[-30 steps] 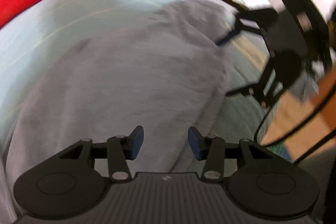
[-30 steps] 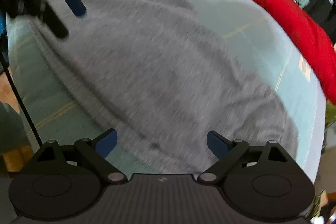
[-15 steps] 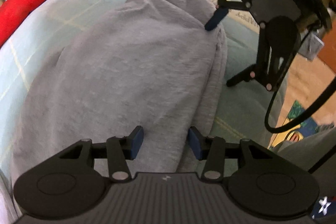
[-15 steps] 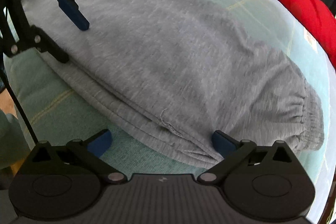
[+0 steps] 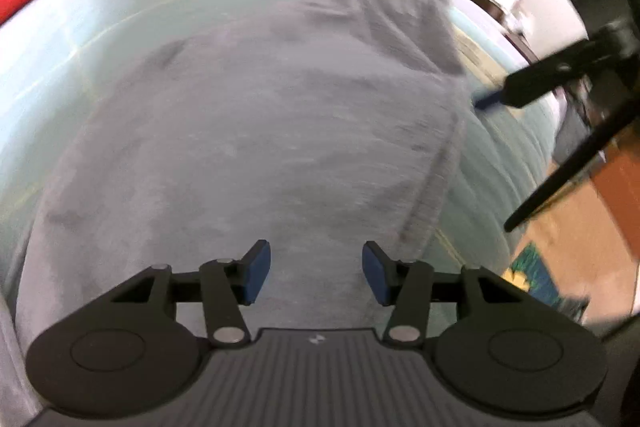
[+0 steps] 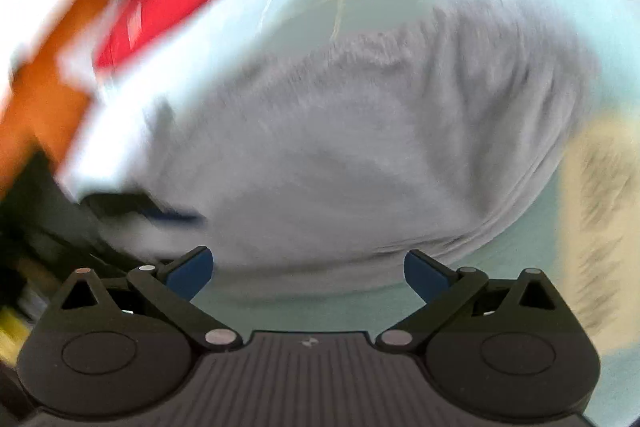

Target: Fold clothes

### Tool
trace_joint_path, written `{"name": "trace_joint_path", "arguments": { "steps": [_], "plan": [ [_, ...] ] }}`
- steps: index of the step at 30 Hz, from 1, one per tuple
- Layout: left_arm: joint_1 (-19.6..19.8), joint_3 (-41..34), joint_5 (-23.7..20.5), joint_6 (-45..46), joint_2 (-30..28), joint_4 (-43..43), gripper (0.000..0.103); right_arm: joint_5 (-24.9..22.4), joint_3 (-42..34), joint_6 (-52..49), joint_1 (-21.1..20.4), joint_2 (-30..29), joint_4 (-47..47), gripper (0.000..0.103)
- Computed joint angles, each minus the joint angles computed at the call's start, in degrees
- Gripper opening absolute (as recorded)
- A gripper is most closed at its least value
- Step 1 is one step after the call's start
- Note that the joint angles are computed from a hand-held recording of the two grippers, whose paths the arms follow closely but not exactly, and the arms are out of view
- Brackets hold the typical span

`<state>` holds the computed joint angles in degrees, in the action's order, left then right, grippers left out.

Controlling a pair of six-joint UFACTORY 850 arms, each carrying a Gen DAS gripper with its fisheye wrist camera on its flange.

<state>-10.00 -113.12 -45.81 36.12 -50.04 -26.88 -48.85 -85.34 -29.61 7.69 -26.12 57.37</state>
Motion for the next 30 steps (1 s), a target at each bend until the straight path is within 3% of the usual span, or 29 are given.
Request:
{"name": "trace_joint_path", "arguments": {
  "steps": [5, 13, 17, 21, 26, 29, 30],
  "plan": [
    [2.5, -3.0, -2.8, -2.3, -2.1, -3.9, 0.051, 0.6, 8.2, -1.4, 0.4, 0.7, 22.4, 0.103],
    [4.0, -4.9, -5.5, -1.6, -3.7, -6.0, 0.052, 6.8, 12.2, 1.6, 2.9, 0.6, 32.3, 0.103],
    [4.3, -4.6, -5.5, -1.0, -3.7, -7.2, 0.052, 10.8, 13.5, -4.3, 3.6, 2.1, 38.4, 0.103],
    [4.7, -4.0, -5.4, -0.5, -3.7, -8.3, 0.052, 8.5, 12.0, -8.5, 3.6, -0.3, 41.3, 0.103],
    [5.0, -3.8, -5.8, -0.1, -3.8, -9.0, 0.052, 5.3, 15.9, -17.6, 3.1, -0.6, 51.8, 0.102],
    [5.2, -4.1, -6.1, -0.7, -4.1, -9.3, 0.052, 5.6, 16.7, -18.7, 2.9, -0.1, 51.7, 0.098],
    [5.2, -4.2, -6.1, -0.9, -4.2, -9.3, 0.052, 5.9, 17.1, -19.1, 2.8, 0.1, 51.8, 0.092]
  ]
}}
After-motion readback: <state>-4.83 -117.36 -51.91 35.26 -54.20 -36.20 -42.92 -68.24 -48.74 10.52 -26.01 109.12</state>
